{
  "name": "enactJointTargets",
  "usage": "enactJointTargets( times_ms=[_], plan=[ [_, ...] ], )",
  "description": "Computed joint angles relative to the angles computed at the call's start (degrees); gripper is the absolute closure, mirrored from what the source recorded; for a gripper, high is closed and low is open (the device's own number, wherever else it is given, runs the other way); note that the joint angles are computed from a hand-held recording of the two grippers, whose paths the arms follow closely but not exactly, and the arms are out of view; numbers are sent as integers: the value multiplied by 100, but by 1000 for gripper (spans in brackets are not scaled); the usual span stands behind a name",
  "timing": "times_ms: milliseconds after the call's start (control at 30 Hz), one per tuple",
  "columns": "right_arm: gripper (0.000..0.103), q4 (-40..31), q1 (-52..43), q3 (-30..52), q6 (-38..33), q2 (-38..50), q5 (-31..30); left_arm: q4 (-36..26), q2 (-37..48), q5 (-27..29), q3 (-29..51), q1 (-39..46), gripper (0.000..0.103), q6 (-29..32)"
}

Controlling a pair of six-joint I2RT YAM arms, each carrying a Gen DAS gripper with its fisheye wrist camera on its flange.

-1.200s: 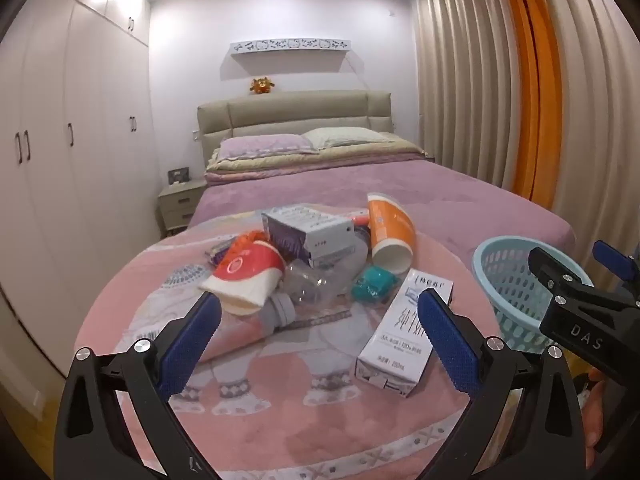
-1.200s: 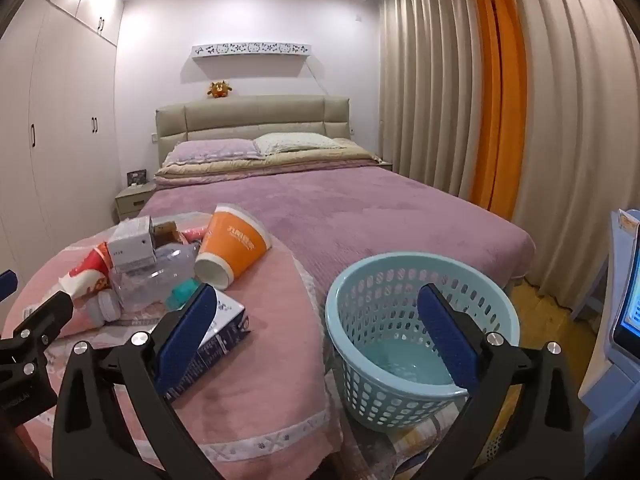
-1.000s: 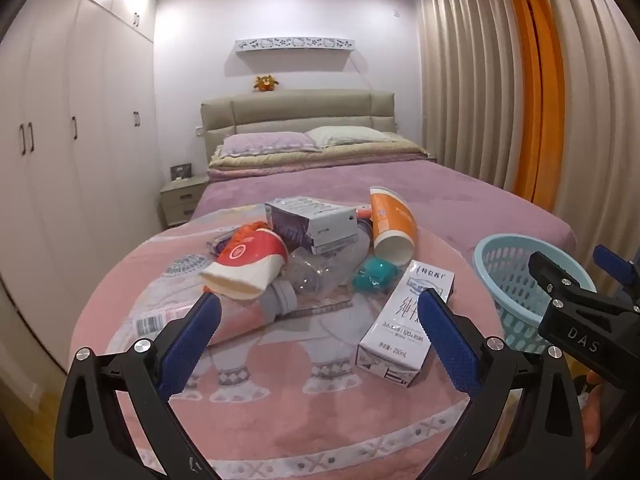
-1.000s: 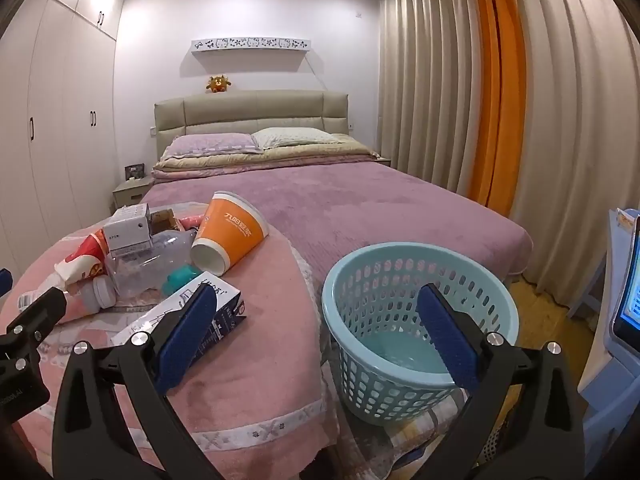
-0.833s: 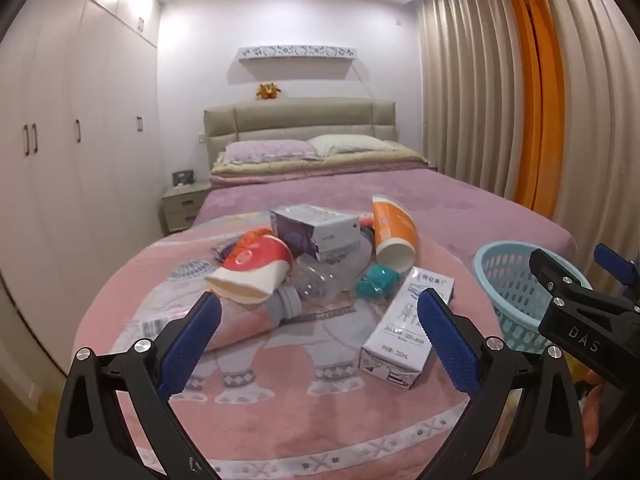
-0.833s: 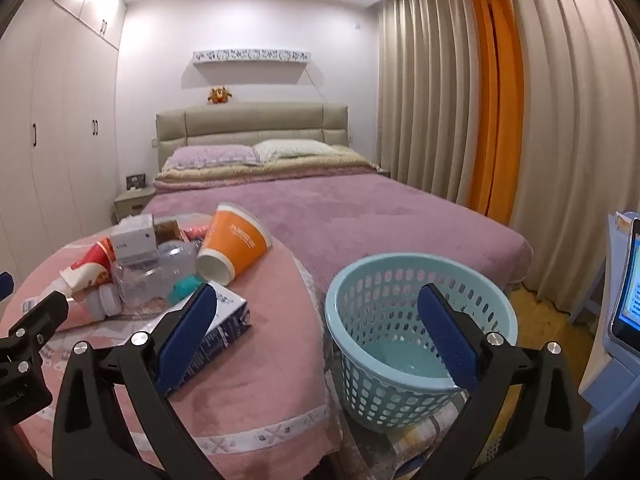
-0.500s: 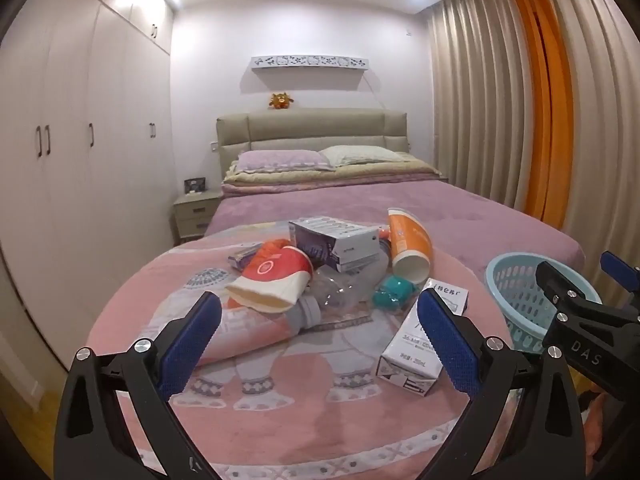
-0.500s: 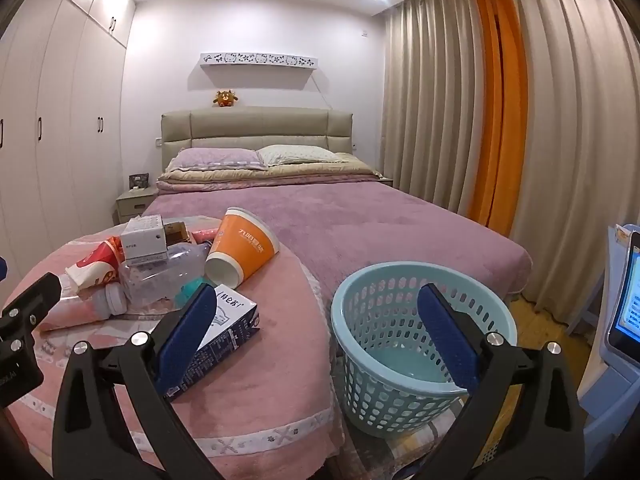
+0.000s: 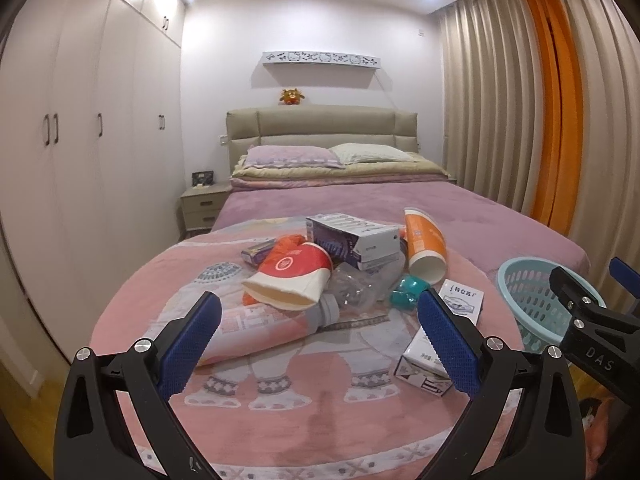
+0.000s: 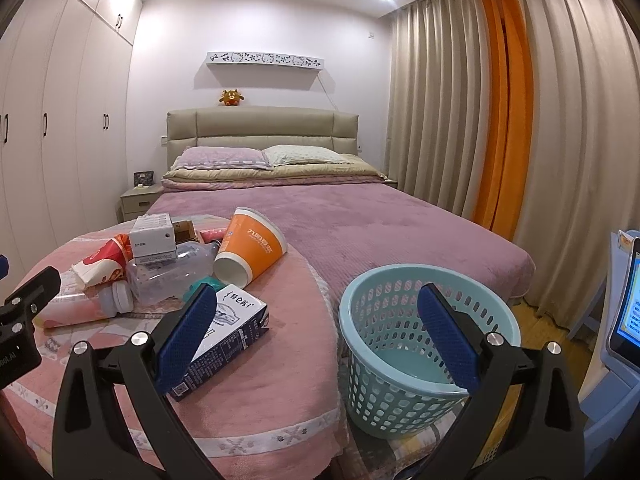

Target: Collect trash

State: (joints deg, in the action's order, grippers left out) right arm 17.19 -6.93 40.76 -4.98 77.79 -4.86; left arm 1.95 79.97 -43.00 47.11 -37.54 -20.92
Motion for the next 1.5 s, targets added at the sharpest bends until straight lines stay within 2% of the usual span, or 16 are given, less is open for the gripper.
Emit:
enactJointTargets(
  times_ms=[467,633,733,800,833,933,1033,1133,1200,1333,1500],
  plan=[
    [7,-214,19,78,57,-36,-67,7,-270,138,-207,219,8,44],
    [14,-285,222,96,18,-74,-3,1,-710,561,-544,782,8,241],
    [19,-364,392,114,6,-62,15,-104,-888,1246,-626,1410,8,442],
    [29,-452,507,132,-28,-53,12,-119,-938,1816,-650,1903,8,555],
    [30,-506,602,151,-52,-28,46,-145,-910,2184,-634,2181,8,647],
    [31,-792,797,328,50,138,36,-287,-564,3185,-371,2957,8,971],
    [30,-1196,933,625,254,423,-34,-464,-140,3740,11,3457,9,1259],
    [22,-1373,1093,808,416,698,-2,-860,376,4557,568,3834,9,1496],
    [16,-1567,1138,983,527,904,-138,-1124,738,4912,909,3930,9,1610],
    [16,-2291,1205,1768,869,1550,-240,-1537,1313,5549,1354,3985,16,1875],
    [16,-3275,1171,2864,1283,2427,-287,-1995,1488,5440,1481,3683,25,2129]
  ],
)
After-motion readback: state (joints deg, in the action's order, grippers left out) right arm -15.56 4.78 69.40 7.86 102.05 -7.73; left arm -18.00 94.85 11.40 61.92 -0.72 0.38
